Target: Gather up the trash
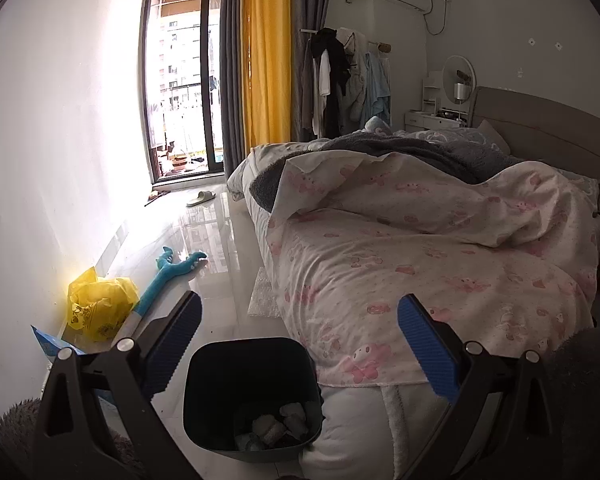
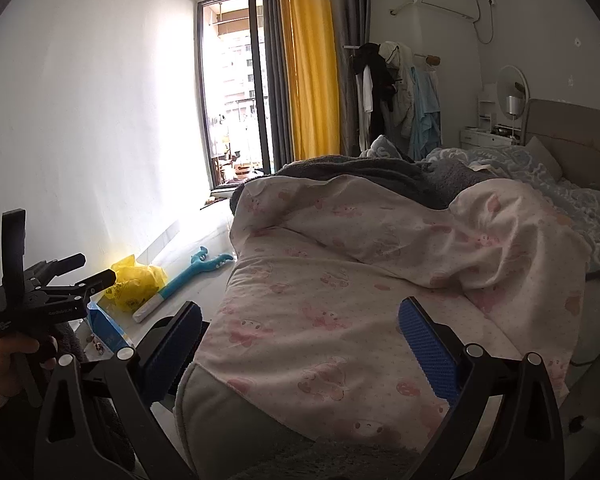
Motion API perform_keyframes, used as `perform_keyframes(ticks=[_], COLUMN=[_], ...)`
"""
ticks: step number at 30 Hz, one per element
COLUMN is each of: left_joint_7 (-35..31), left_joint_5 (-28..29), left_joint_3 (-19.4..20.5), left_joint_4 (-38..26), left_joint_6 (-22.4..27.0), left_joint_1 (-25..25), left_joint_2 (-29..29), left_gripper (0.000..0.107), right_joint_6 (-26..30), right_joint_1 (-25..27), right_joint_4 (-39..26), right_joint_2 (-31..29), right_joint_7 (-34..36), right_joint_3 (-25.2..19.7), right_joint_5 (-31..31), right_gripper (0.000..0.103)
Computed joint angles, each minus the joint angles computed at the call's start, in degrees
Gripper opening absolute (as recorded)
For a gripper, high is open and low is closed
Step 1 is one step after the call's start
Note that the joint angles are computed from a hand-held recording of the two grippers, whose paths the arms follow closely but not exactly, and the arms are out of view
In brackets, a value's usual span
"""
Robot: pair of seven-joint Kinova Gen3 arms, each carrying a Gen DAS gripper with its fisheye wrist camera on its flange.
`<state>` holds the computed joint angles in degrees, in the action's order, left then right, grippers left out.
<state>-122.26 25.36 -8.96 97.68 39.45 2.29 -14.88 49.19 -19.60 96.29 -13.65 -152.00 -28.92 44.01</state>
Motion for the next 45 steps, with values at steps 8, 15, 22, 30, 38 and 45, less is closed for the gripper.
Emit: perform_keyframes(ticks=[8,15,22,30,38,45], left_joint_7=[-0.4,-0.27,-0.11,-0.28,-0.16,-0.12], left_joint_5=[-0.36,-0.57,-0.56,-0.58,-0.52,-0.5], left_joint_3=[0.11,0.02,-0.06,0.05,0.05,-0.01], left_joint_4=[0.77,0.76,0.81,0.92,0.81,0.67], left_joint_6=[-1.55,-1.55,-1.18,-1.19,-1.12,-0.91], left_joint_1=[0.42,0.67,0.75,0.68,0.65,0.66], left_joint_2=[-0.31,-0.31,-0.27,-0.28,-0.24,-0.2], left_gripper=[0.1,0.1,0.1,0.1,0.1,0.1], right_joint_6=[-0.27,-0.53,-0.35,-0.44,-0.52,-0.52], right_joint_1=[0.11,0.22,0.23,0.27,0.31,0.42], right_joint_4=[0.05,0.1,0.04,-0.01,0.07,0.01], right_joint_2=[-0.14,-0.19,-0.16,-0.17,-0.21,-0.22], right_joint_7=[0.16,0.49,0.36,0.76,0.69,0.84], right_joint_3=[-0.03,0.14,-0.03,0.13,0.12,0.09], right_joint_5=[-0.27,-0.57,-0.51,-0.75,-0.84,-0.95], right_gripper=[0.1,0.1,0.1,0.1,0.1,0.1])
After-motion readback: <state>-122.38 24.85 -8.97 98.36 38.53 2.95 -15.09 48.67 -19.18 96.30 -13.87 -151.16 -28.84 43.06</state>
